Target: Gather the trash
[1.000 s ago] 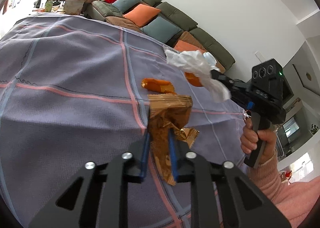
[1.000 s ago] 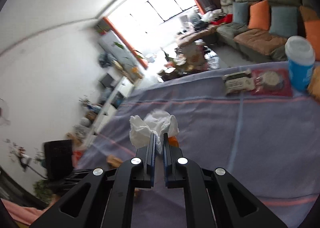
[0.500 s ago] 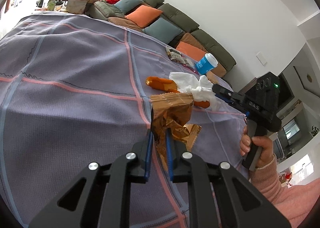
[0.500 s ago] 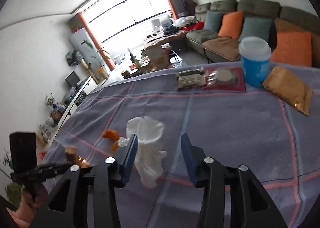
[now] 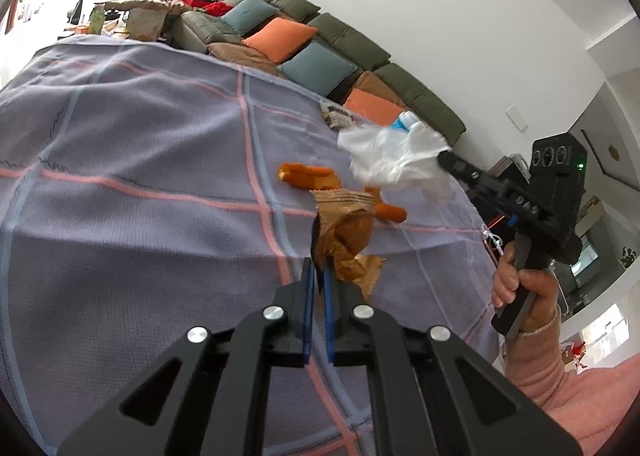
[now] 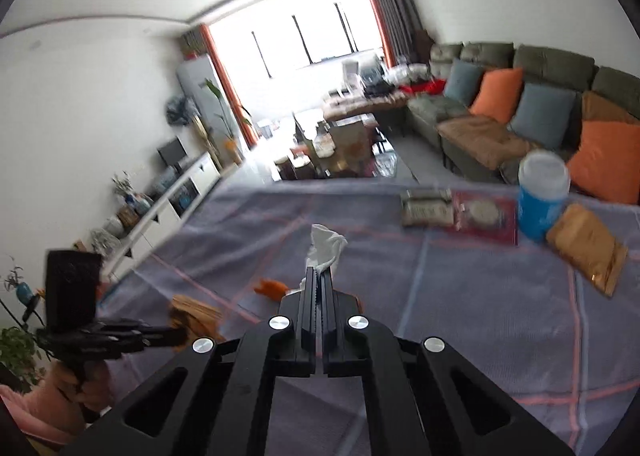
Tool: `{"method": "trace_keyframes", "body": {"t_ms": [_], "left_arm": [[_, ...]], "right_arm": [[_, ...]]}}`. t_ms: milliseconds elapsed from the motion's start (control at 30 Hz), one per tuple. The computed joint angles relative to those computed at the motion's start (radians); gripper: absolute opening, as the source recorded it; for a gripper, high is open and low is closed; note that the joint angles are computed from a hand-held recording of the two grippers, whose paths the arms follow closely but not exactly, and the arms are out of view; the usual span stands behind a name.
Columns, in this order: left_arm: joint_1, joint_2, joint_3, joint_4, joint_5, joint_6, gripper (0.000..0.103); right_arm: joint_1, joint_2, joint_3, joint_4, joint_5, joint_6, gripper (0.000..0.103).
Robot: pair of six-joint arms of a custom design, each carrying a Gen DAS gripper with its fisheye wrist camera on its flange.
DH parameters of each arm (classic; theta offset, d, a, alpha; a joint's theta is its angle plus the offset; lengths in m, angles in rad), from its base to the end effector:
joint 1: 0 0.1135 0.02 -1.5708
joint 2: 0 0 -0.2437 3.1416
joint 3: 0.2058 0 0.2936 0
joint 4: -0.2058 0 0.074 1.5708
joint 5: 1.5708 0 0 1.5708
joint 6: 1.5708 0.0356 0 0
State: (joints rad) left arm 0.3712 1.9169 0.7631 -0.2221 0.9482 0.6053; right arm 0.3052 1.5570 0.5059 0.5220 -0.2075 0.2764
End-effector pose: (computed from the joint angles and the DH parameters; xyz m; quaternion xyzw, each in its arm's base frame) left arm 0.2829 0.0791 0.0113 0.1475 0.8742 -0.3607 0.2896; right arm 0.2891 0.0988 0.0826 -0.0639 0.8619 0.2280 0.4484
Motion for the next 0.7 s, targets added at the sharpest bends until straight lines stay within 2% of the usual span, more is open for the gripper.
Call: {"method": "trace_keyframes", "body": {"t_ms": [200,267,333,367,400,467,600,700], "left_arm": [[0.014,-0.027,-0.016,-0.008,0.012,0.018,0.006],[0.021,-0.027,-0.016,-0.009,0.014,0.021,0.006],[0.038,-0.026,-0.013,-0.028,0.015,0.039,0.006],[0.047,-0.024,-0.010,-0.038,0.017,0.048,0.006],[0.057,-0.025,-0.009,-0.041,0.016,0.050,0.006],[0.074,-0.021,-0.002,-0.056,0.021,0.060,0.006],[0.113,-0.015,0.012,-0.081,0.031,0.081,0.006],[0.133,0.014,0.041,-0.128,0.040,0.114,0.006]], "right_arm": [[-0.021,-0.019,-0.003,-0.008,-0.161,0.024,0.002],[0.003,0.005,0.009,-0.023,-0.174,0.012,0.002],[0.023,0.052,0.040,-0.058,-0.223,-0.004,0.007],[0.036,0.065,0.052,-0.085,-0.219,-0.021,0.013],[0.053,0.078,0.061,-0.094,-0.189,-0.036,0.033],[0.072,0.081,0.055,-0.100,-0.129,-0.049,0.060],[0.039,0.058,0.007,-0.043,-0.071,-0.014,0.058],[-0.002,0.115,0.038,-0.059,-0.021,0.007,0.053]]}}
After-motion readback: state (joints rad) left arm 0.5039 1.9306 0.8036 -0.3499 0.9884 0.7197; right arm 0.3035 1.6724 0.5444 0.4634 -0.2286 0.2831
